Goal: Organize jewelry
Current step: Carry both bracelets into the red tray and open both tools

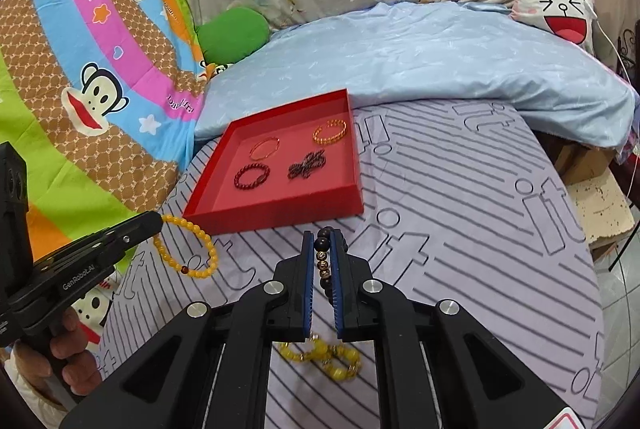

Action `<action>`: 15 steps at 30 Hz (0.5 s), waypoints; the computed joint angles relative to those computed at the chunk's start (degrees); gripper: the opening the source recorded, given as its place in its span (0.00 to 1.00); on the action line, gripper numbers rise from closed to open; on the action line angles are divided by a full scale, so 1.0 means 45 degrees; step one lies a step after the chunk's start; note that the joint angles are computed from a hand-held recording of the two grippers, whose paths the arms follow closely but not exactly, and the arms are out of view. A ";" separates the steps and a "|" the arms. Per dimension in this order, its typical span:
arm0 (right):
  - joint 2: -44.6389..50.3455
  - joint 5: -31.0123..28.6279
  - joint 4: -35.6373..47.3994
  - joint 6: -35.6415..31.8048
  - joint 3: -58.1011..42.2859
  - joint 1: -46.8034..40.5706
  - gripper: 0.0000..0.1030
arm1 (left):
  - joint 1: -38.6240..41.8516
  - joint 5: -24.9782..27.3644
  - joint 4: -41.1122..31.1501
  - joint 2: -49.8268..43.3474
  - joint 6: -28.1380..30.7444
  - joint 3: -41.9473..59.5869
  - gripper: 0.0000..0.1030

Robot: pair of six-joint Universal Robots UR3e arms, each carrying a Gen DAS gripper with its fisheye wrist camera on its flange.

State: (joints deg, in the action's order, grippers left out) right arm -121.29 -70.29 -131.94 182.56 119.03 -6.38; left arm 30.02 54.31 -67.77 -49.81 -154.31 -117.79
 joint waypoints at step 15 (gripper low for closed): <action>0.7264 -0.0267 -0.2219 0.0634 -0.5547 0.1935 0.08 | -0.2256 0.1290 0.5300 -0.5738 -0.2848 0.2436 0.07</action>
State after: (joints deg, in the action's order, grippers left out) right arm -88.61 -71.49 -141.93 185.41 94.07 2.33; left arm 19.87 60.12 -43.92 -75.63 -167.12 -106.83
